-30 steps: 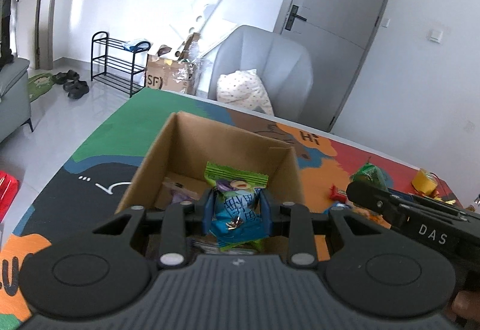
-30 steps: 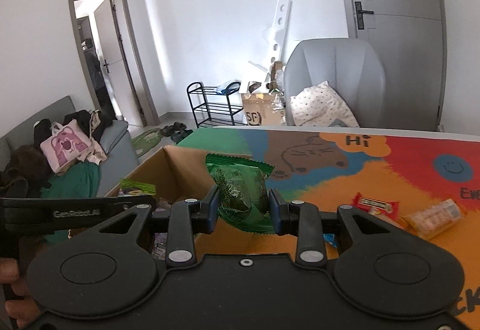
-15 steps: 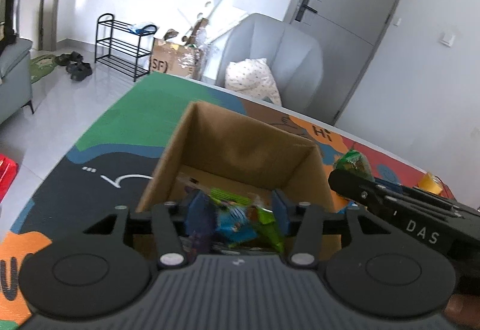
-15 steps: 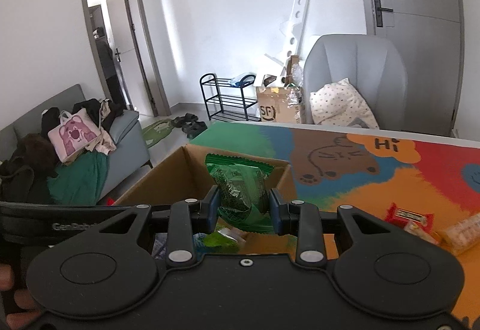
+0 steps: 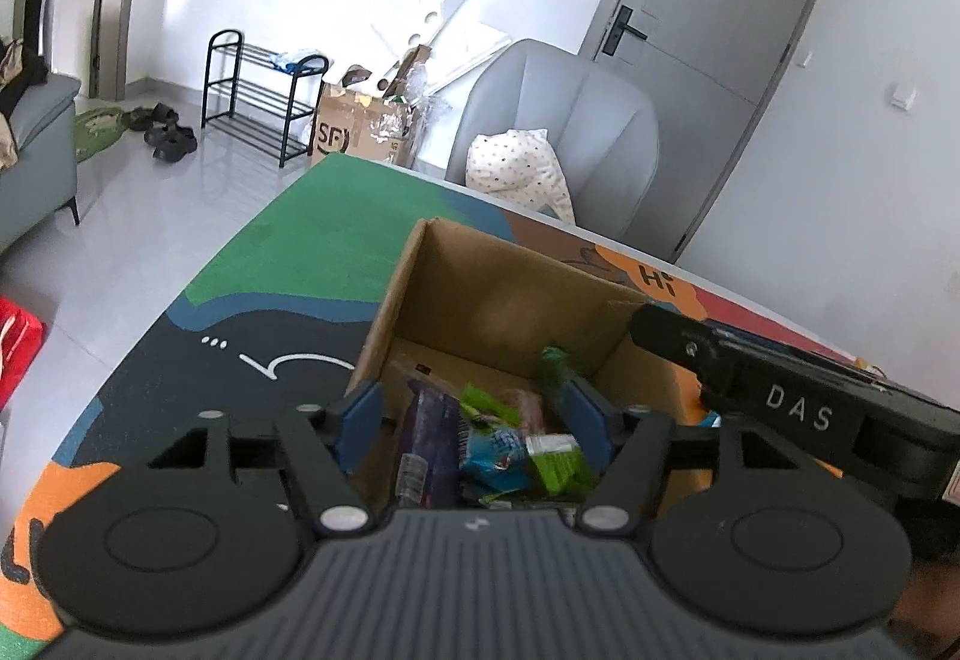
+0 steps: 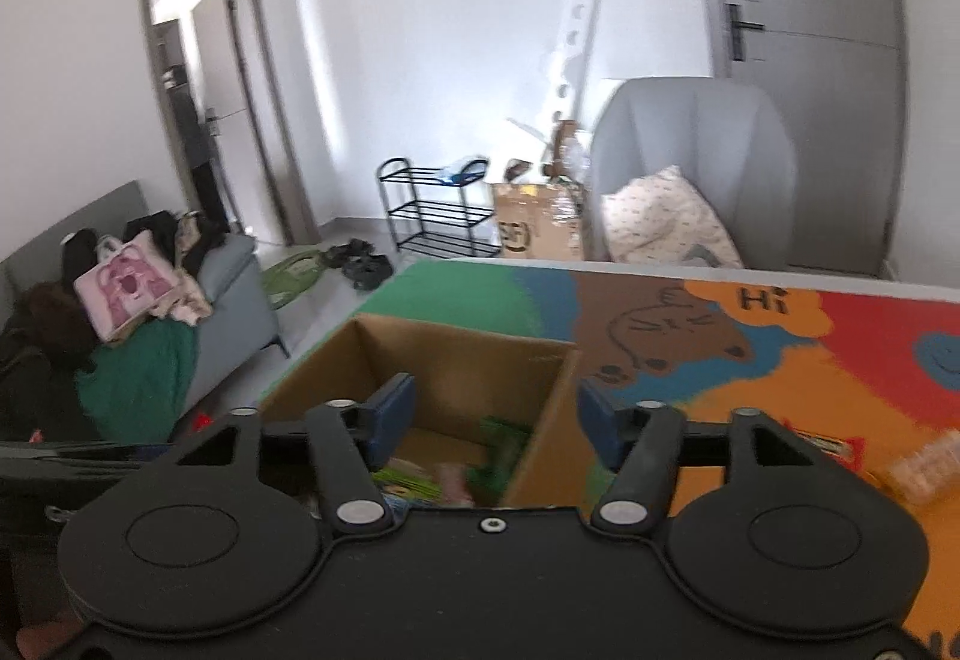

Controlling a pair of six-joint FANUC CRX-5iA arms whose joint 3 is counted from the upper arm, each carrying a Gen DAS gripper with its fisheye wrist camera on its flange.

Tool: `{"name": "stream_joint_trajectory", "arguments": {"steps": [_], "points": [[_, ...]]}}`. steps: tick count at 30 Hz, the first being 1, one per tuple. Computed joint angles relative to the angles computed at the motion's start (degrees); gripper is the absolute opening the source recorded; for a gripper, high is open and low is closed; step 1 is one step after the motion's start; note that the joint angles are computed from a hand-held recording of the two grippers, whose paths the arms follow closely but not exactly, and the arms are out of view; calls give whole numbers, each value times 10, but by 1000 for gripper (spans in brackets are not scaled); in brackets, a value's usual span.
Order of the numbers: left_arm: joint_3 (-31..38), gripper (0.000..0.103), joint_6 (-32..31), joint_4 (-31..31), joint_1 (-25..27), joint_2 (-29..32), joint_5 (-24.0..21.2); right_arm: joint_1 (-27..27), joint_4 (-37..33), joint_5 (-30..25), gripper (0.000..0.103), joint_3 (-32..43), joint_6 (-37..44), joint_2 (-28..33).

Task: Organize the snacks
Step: 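Lower both packets into the box and open both tools, then move both tools out of the box back over the snacks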

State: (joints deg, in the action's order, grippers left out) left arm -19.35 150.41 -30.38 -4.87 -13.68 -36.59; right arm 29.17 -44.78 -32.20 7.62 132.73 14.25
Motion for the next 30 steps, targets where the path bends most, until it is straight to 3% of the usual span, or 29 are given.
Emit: {"name": "stream_joint_trajectory", "arguments": {"steps": [4,7,20,30], "points": [[12,84,32,-29,-17,8,-7,-4,15,24,80,-20,-6,-15],[28,89,65,-64,-42,18,-28,-14,16,22,85,-29,-1,-23],[57,96,112,-106,-103,36,-88,-67,-8,9,103,-56,-10,-42],[82,96,116,-121,-156,59,-110,-113,-7,2,103,-73,-25,-46]]}}
